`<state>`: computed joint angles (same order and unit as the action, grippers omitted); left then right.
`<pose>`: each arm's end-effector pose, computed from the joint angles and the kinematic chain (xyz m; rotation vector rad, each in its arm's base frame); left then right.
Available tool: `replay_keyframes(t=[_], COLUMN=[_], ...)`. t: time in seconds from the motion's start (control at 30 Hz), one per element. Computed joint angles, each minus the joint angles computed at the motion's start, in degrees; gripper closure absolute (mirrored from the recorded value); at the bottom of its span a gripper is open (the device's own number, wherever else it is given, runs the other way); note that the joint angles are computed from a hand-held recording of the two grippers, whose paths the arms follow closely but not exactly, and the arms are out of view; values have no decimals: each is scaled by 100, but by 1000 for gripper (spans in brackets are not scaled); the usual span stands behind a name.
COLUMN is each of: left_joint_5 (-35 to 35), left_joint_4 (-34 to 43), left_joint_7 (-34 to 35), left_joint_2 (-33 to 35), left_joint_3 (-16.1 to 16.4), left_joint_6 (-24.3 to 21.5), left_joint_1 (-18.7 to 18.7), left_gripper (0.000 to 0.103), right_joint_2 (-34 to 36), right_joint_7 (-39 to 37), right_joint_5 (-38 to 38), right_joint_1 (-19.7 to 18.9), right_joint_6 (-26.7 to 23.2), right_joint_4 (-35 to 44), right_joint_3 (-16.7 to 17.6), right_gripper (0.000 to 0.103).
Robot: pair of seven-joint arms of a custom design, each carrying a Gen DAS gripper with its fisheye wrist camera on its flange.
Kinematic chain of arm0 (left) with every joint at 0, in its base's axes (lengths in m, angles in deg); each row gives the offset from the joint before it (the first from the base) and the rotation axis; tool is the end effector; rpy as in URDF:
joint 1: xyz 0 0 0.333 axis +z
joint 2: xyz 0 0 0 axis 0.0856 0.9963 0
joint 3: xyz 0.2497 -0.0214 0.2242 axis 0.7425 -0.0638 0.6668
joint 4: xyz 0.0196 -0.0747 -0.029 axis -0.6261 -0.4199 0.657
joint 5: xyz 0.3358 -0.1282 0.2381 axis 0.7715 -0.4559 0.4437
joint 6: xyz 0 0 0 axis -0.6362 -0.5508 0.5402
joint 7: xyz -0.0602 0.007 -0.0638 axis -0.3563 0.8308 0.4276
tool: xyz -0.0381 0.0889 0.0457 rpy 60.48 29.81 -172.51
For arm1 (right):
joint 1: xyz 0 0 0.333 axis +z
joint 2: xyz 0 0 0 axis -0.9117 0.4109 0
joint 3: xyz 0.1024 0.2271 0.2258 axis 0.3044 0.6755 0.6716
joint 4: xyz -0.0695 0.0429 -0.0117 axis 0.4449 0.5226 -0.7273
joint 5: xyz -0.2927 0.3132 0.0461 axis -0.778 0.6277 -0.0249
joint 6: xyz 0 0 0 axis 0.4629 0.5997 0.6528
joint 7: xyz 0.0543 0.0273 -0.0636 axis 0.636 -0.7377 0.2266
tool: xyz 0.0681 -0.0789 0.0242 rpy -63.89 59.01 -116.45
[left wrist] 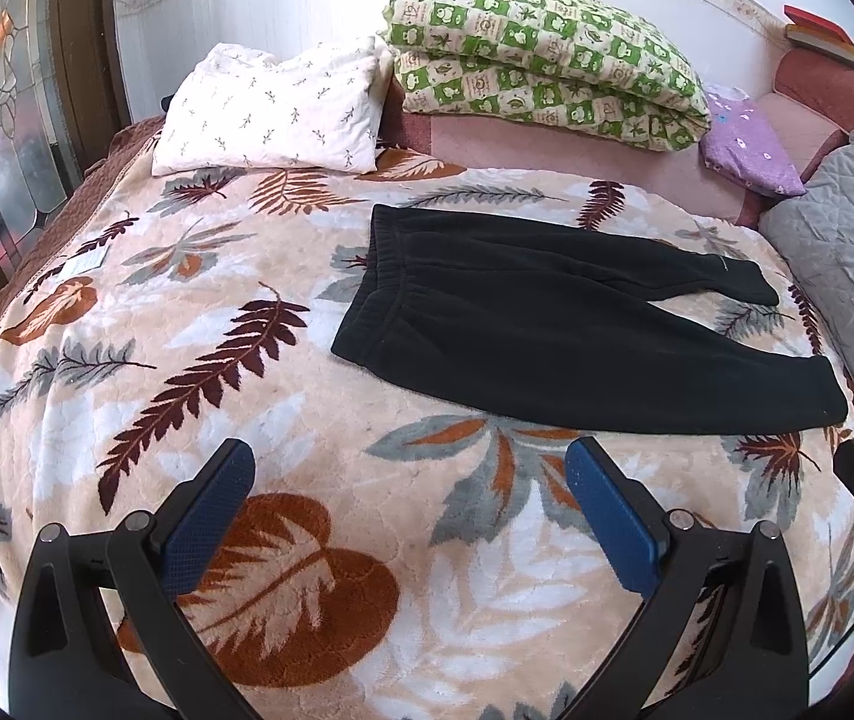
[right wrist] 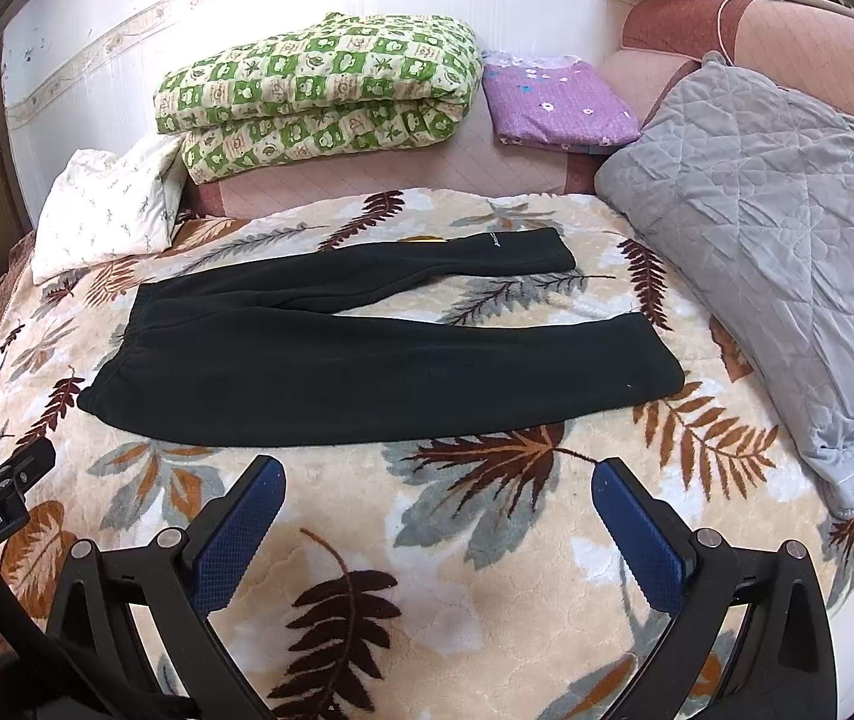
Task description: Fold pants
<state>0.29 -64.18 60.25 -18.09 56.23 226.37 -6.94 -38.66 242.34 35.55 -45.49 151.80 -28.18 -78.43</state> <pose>0.7490 -0.2305 0.4242 -1.5654 2.0252 -0.8269 0.6272 0.2295 0.4599 -1.3408 2.2377 -0.9326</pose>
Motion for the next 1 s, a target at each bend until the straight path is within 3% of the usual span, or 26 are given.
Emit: replay_keyframes(t=[1.0], left_joint_5=[43], left_joint_4=[197], left_joint_7=[-29], left_joint_2=[137], left_joint_3=[6], left_joint_6=[-186], left_joint_1=[-25], left_gripper=[0], right_joint_2=[113], right_joint_7=[-84], right_joint_5=[146], right_joint_1=[7], right_joint_6=[77], right_joint_4=[60], right_joint_3=[-66], right_gripper=[0])
